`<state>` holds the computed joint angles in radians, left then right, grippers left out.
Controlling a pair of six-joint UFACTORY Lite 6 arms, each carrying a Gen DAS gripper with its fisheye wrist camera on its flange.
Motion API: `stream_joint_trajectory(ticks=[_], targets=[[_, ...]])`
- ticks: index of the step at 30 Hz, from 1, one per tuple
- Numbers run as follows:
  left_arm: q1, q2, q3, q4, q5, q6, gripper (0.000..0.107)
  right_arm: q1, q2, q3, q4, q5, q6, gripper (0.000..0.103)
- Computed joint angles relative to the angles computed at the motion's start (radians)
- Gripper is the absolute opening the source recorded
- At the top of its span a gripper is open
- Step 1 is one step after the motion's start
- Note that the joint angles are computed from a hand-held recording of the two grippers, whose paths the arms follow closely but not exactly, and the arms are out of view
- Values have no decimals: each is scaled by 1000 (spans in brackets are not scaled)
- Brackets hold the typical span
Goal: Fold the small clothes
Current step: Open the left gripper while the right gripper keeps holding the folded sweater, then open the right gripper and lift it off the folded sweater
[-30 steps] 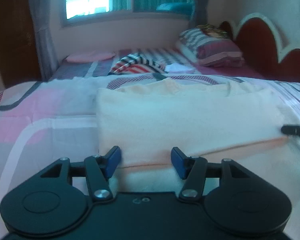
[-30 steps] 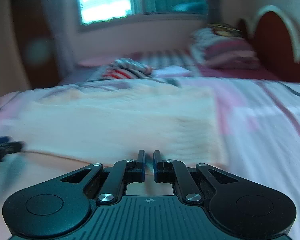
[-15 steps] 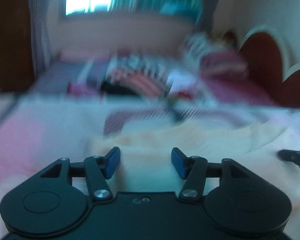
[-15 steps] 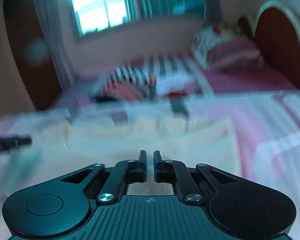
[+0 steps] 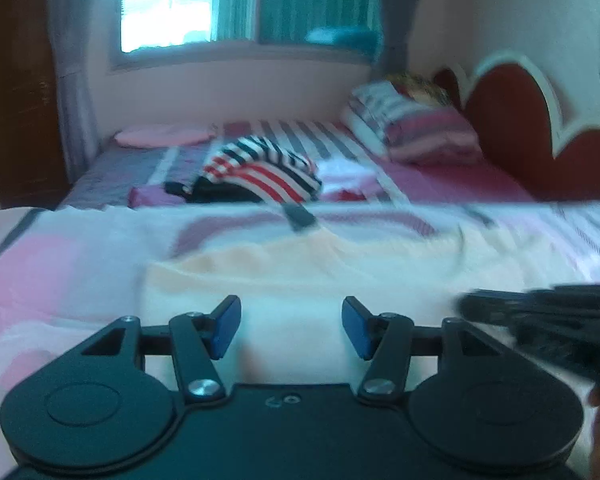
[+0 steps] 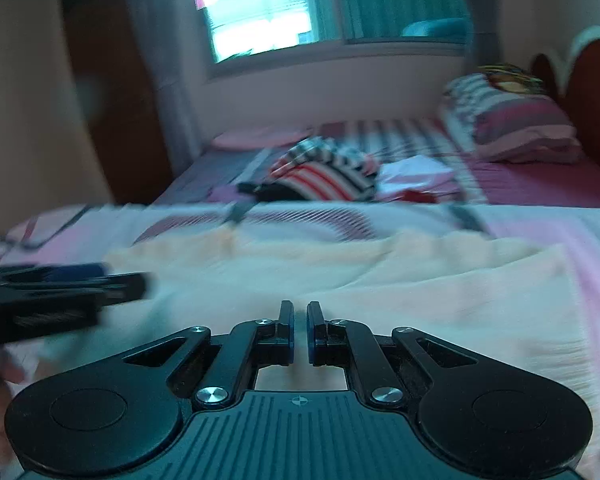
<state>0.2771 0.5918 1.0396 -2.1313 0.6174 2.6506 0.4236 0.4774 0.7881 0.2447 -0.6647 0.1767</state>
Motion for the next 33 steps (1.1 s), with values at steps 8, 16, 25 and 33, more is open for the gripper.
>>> stream_joint_trajectory(ticks=[8, 16, 25, 33], targets=[[199, 38, -6, 140, 78, -43, 57, -127, -74, -173, 172, -59, -128, 5], [195, -109, -153, 192, 117, -46, 55, -153, -317, -408, 35, -95, -62, 6], [34, -191, -326, -71, 76, 166, 57, 81, -271, -392, 87, -127, -15, 6], [145, -157, -287, -48, 94, 150, 57, -460, -371, -512, -314, -126, 163, 6]])
